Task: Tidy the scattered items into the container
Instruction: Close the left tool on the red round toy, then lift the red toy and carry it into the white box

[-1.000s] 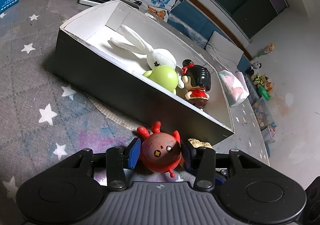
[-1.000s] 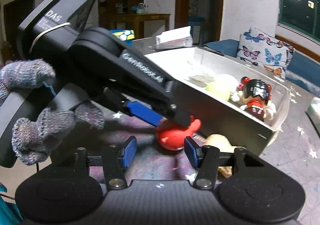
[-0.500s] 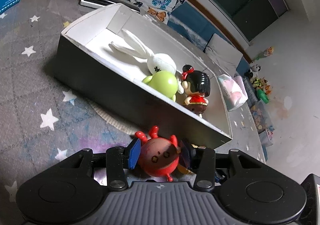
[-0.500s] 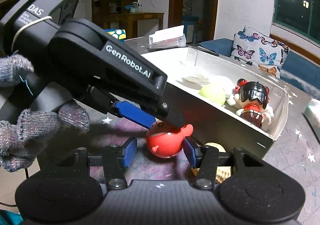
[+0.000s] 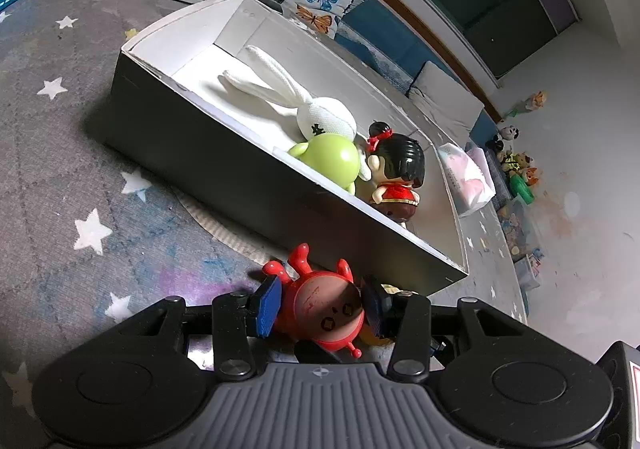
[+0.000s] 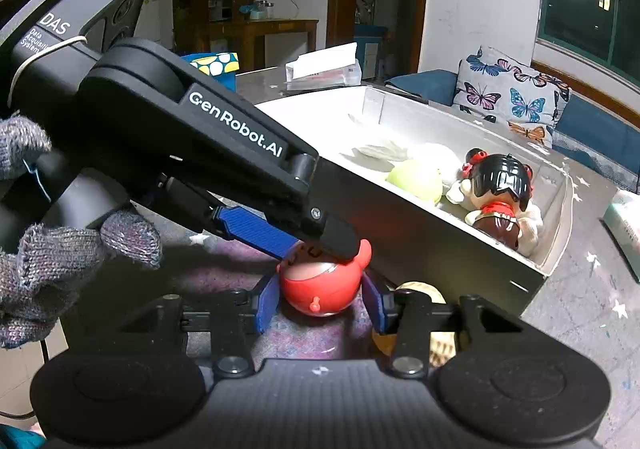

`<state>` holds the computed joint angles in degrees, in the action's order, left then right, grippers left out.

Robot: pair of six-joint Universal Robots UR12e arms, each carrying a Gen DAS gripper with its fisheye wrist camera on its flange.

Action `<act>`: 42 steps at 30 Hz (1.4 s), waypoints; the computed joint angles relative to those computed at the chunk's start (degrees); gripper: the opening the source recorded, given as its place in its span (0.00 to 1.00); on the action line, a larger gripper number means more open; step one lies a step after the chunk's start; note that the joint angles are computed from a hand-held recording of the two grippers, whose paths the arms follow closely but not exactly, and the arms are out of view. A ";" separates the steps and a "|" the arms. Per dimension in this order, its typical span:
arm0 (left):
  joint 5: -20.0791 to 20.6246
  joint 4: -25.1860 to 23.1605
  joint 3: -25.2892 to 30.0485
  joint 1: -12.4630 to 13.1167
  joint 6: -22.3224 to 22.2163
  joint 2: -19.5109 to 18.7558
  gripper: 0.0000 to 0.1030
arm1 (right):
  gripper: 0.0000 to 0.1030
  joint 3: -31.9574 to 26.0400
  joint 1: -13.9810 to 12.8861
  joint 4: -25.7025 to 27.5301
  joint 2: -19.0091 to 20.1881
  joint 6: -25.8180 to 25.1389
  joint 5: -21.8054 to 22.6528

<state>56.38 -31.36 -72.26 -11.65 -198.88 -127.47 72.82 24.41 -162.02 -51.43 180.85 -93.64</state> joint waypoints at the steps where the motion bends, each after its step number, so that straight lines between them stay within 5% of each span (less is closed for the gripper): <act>1: 0.00 -0.02 -0.08 0.01 0.17 0.07 0.45 | 0.44 0.02 -0.01 -0.01 -0.02 0.08 0.09; 16: -2.44 4.37 -1.80 0.38 0.62 2.53 0.44 | 0.44 2.40 -0.08 -5.13 -2.43 -0.39 0.87; 24: -2.51 6.64 3.65 -0.26 0.36 0.20 0.44 | 0.44 -0.18 -0.75 -7.98 -1.75 -2.30 -1.38; 42: -1.69 -2.42 16.39 -2.07 3.30 -8.62 0.42 | 0.44 -5.03 -4.72 1.07 1.16 3.91 1.90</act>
<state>54.69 -33.78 -55.87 -13.72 -195.58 -136.08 67.79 19.69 -160.95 -50.27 184.77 -91.74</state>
